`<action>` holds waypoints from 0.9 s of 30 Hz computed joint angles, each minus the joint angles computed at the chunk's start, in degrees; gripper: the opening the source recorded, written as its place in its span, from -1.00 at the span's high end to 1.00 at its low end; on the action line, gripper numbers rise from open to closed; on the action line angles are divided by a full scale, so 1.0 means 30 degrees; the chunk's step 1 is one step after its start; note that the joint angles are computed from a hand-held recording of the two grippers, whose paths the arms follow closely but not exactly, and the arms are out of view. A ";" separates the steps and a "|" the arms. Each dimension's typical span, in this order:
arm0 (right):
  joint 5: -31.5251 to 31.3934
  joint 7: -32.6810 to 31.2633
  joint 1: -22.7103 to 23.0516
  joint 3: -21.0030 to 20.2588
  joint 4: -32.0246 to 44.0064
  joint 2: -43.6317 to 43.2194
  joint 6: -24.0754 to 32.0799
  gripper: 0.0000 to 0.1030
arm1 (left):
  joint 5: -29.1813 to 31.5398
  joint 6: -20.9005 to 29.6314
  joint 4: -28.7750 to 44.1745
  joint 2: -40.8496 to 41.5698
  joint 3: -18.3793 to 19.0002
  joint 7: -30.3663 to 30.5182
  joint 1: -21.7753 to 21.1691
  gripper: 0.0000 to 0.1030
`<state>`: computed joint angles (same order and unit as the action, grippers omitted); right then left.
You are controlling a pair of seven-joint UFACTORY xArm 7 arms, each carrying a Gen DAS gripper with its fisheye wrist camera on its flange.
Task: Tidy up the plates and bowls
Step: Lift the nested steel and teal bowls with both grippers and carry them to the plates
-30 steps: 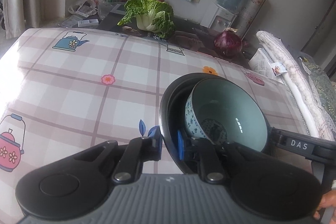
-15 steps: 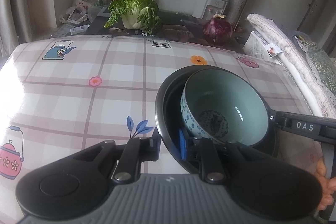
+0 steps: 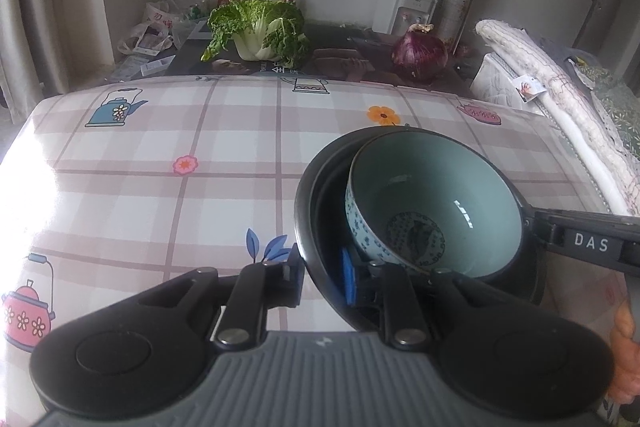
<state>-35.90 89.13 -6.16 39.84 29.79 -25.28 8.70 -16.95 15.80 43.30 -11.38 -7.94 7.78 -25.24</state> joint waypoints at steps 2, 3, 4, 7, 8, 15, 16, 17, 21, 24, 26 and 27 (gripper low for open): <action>-0.0050 0.0007 -0.0036 0.0007 0.0067 0.0017 0.0039 0.76 | -0.0221 -0.0055 -0.0029 -0.0027 0.0082 0.0150 -0.0094 0.62; -0.0085 0.0044 -0.0072 0.0021 0.0070 0.0020 0.0036 0.76 | -0.0236 -0.0088 -0.0056 -0.0053 0.0076 0.0149 -0.0093 0.62; -0.0109 0.0080 -0.0096 0.0048 0.0094 0.0040 0.0065 0.76 | -0.0170 -0.0138 -0.0075 -0.0070 0.0038 0.0090 -0.0063 0.62; -0.0225 0.0222 -0.0121 0.0118 0.0129 0.0043 0.0103 0.76 | -0.0205 -0.0196 -0.0124 -0.0124 0.0076 0.0101 -0.0091 0.62; -0.0285 0.0233 -0.0135 0.0130 0.0143 0.0044 0.0116 0.76 | -0.0213 -0.0209 -0.0132 -0.0145 0.0089 0.0119 -0.0099 0.62; -0.0927 0.0536 -0.0405 0.0464 0.0334 -0.0055 0.0330 0.75 | -0.0224 -0.0338 -0.0202 -0.0279 0.0120 0.0127 -0.0153 0.60; -0.1010 0.0583 -0.0427 0.0479 0.0356 -0.0104 0.0349 0.75 | -0.0193 -0.0361 -0.0205 -0.0302 0.0114 0.0111 -0.0151 0.60; -0.1089 0.0638 -0.0444 0.0514 0.0369 -0.0179 0.0386 0.75 | -0.0173 -0.0386 -0.0207 -0.0314 0.0116 0.0103 -0.0156 0.60; -0.1378 0.0727 -0.0488 0.0620 0.0464 -0.0376 0.0586 0.75 | -0.0120 -0.0459 -0.0297 -0.0479 0.0145 0.0055 -0.0197 0.60; -0.1452 0.0768 -0.0382 0.0519 0.0438 -0.0476 0.0641 0.75 | -0.0132 -0.0453 -0.0315 -0.0561 0.0185 0.0050 -0.0258 0.60; -0.1473 0.0808 -0.0332 0.0474 0.0422 -0.0554 0.0677 0.75 | -0.0130 -0.0471 -0.0319 -0.0579 0.0205 0.0061 -0.0282 0.60; -0.1456 0.0823 -0.0280 0.0457 0.0418 -0.0595 0.0718 0.75 | -0.0148 -0.0474 -0.0320 -0.0598 0.0221 0.0073 -0.0300 0.60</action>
